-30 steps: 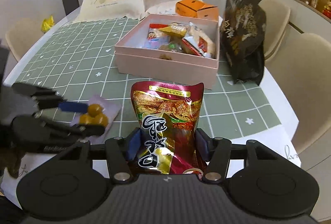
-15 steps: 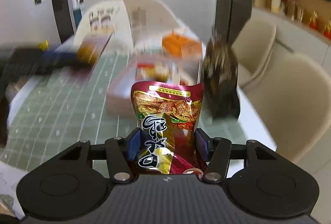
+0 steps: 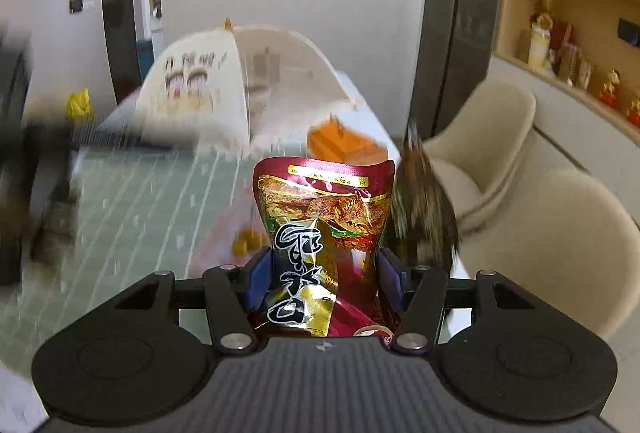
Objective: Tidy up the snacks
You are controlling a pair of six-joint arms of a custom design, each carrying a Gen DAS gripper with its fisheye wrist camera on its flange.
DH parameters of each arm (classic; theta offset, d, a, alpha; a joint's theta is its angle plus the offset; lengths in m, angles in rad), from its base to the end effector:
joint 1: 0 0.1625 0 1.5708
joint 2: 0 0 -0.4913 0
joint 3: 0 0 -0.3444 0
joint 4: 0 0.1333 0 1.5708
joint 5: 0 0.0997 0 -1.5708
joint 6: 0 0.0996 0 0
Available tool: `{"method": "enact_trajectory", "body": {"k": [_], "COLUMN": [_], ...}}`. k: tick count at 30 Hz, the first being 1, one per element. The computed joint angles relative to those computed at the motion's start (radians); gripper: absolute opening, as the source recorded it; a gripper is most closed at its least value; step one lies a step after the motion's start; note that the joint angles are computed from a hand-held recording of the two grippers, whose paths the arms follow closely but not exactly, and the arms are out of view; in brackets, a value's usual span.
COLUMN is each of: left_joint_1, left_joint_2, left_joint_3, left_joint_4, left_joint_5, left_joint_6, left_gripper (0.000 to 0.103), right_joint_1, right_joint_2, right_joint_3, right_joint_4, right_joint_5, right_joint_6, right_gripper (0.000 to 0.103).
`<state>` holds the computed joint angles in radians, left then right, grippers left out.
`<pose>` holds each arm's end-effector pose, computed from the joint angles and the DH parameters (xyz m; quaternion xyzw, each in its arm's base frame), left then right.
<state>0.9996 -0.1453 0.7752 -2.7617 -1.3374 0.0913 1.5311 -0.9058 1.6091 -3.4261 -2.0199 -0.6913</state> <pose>-0.3553 -0.8420 0.0018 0.2799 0.9130 -0.2937 0.0433 0.0627 -0.6914 0.3810 0.1468 -0.8134 0.4292 0.3642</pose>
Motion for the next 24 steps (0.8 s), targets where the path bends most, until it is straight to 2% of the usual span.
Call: {"method": "enact_trajectory", "body": {"k": [2,3,4,6,8,12,15,18,24], "left_joint_1": [0.015,0.020,0.023,0.025,0.024,0.019,0.005,-0.001,-0.014], "left_joint_2": [-0.005,-0.015,-0.028,-0.051,-0.068,-0.091,-0.091,-0.098,-0.105], "left_joint_3": [0.026,0.058,0.098,0.176,0.250,0.372,0.433,0.464,0.486], "left_joint_4": [0.020,0.018,0.005,-0.030,-0.074,-0.142,-0.212,-0.207,-0.235], "left_joint_5": [0.030,0.050,0.066,0.101,0.141,0.205,0.237,0.234,0.196], "left_joint_6": [-0.080,-0.116,-0.132,-0.112,-0.076,-0.018,0.041,0.040,0.045], "left_gripper": [0.054,0.054,0.054,0.054,0.054,0.054,0.054,0.054,0.054], "right_joint_1": [0.014,0.013,0.011,0.008,-0.002,-0.050,-0.084,-0.101,-0.115], "right_joint_2": [0.048,0.077,0.113,0.181,0.209,0.161,0.132,0.127,0.105], "right_joint_3": [-0.140,-0.217,-0.300,-0.416,-0.442,-0.314,-0.190,-0.103,-0.022], "right_joint_4": [0.106,0.177,0.252,0.331,0.346,0.316,0.224,0.155,0.103], "right_joint_5": [-0.015,-0.013,-0.026,-0.089,-0.122,-0.028,0.023,0.016,0.029], "right_joint_6": [0.045,0.066,0.072,0.067,0.071,0.165,0.185,0.187,0.187], "right_gripper": [0.070,0.080,0.081,0.080,0.080,0.080,0.080,0.080,0.080]}}
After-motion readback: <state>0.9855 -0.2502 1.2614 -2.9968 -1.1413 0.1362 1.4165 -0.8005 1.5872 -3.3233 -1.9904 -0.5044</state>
